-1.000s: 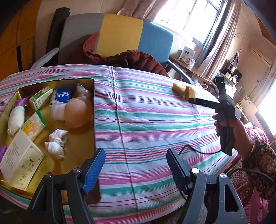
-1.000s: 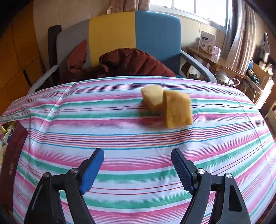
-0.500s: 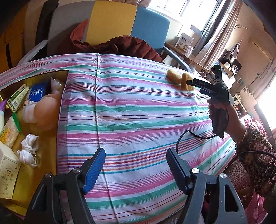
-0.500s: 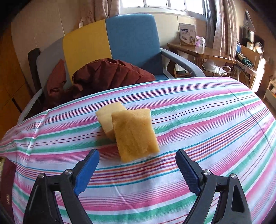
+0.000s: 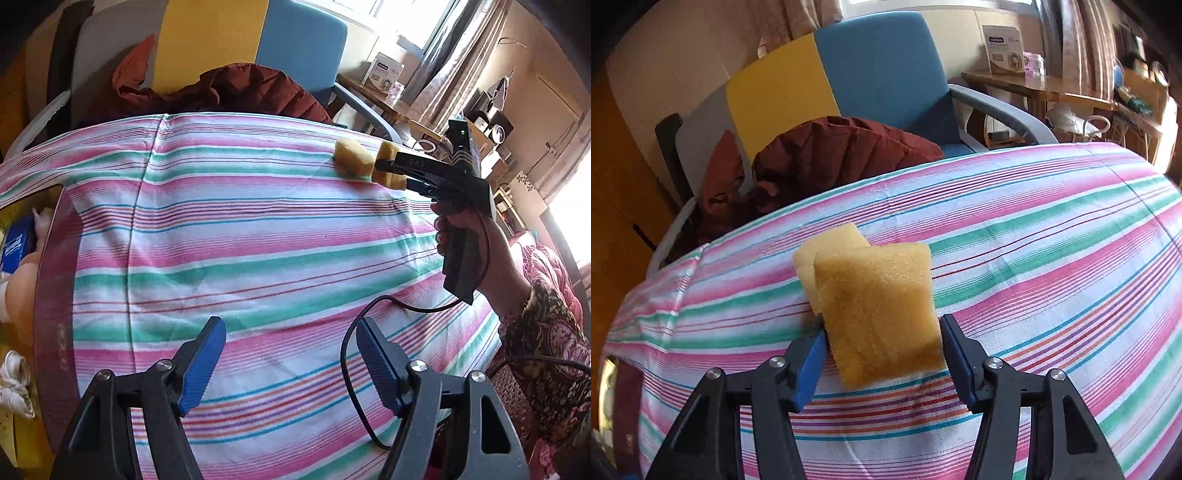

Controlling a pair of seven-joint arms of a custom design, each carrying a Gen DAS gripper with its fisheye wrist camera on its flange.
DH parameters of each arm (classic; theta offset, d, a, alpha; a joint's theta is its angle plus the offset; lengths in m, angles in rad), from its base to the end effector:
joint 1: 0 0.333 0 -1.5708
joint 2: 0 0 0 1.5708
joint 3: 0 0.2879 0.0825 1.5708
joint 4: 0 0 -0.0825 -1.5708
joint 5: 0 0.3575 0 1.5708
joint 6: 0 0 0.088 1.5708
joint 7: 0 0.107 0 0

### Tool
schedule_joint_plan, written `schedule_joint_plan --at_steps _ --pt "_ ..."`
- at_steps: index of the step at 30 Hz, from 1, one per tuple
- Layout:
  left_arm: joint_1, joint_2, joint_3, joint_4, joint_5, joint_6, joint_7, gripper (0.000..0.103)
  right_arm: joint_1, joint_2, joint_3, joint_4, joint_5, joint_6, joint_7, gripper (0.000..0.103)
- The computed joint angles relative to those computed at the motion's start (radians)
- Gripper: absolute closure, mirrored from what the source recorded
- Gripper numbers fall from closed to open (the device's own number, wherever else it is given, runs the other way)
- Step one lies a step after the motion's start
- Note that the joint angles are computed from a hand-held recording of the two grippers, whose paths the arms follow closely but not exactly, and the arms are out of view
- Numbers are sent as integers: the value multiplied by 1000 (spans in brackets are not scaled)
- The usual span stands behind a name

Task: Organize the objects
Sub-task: 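Grasp the other yellow sponge with the left tool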

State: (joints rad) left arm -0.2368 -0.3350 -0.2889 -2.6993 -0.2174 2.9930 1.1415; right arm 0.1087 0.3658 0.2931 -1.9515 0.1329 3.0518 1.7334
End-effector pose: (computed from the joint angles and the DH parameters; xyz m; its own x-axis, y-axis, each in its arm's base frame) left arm 0.3769 -0.2000 0.3948 0.0083 -0.9561 0.2930 -0.8493 -0.1614 -0.5027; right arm 0.5940 0.2235 0.3770 0.1578 -0.9394 -0.3042 -0.7849 0.0675 -0.6159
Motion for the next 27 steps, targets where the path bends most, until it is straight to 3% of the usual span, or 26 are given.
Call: schedule_joint_plan --at_steps 2,6,7,10,15,17,22,25,27 --pt "21 63 -9 65 28 -5 3 29 -5 -24 2 -11 11 -2 5 43" --pt "21 212 12 222 42 -30 21 27 163 -77 -214 -5 -171 -105 201 43" --pt "16 253 21 266 34 -35 27 26 174 -84 -236 -1 -200 -136 241 43" --pt "4 385 41 419 -9 -62 47 24 111 -96 -204 -2 -131 -189 252 43" --pt "-38 625 97 732 31 -152 -59 20 23 -88 -156 7 43 -236 195 43" --pt "-58 711 115 854 49 -176 -94 20 16 -89 -152 7 76 -235 181 43" --pt "-165 925 233 1192 223 -300 -236 17 43 -88 -173 17 48 -229 190 43" --pt "-199 1039 267 1372 304 -401 -271 16 30 -87 -159 16 82 -230 177 43" --pt "-196 1110 256 1482 320 -457 -275 16 30 -88 -162 13 89 -226 182 43"
